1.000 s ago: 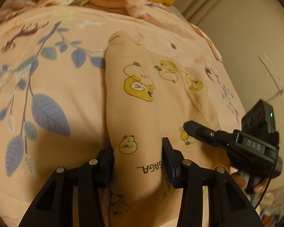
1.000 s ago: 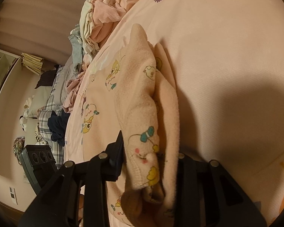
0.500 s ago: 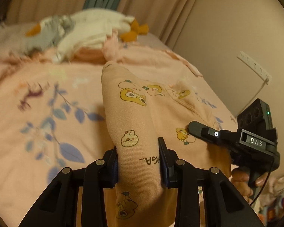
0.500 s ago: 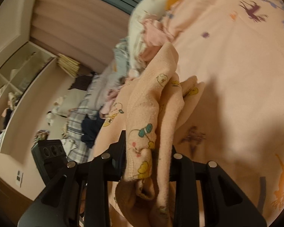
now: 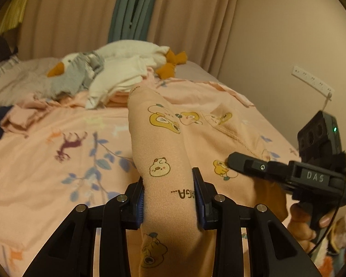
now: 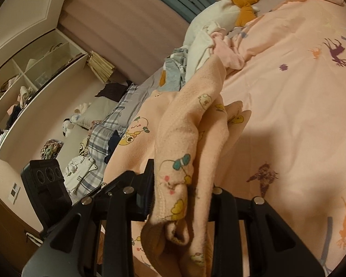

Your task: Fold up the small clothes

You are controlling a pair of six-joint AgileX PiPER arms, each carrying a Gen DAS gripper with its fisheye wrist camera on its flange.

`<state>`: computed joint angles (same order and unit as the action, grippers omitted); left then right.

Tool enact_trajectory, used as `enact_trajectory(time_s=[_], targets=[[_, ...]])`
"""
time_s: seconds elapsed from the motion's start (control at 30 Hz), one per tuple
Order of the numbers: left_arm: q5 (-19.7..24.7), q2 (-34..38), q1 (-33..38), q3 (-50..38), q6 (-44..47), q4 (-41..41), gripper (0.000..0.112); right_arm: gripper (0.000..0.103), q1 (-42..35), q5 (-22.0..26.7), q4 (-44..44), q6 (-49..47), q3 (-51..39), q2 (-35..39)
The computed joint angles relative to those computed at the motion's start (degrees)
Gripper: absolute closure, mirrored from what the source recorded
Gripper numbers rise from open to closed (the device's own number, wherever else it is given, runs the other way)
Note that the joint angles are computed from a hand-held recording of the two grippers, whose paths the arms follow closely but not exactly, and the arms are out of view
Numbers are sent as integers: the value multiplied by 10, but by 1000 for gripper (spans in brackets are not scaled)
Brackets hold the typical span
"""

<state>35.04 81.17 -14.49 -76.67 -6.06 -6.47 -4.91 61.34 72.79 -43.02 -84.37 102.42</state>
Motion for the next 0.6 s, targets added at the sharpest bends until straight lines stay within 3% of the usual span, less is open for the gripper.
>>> enact_trajectory(time_s=[0.2, 0.37, 0.5, 0.6], targets=[[3, -27, 42, 18, -7, 16, 79, 73, 57, -23, -22, 30, -46, 14], [11, -43, 115, 31, 67, -63, 79, 73, 100, -30, -32, 53, -92, 39], [-3, -41, 143, 45, 78, -62, 79, 73, 143, -62, -48, 75, -118, 61], [-18, -15, 162, 49, 91, -74, 79, 73, 180, -98, -119, 125, -149, 79]])
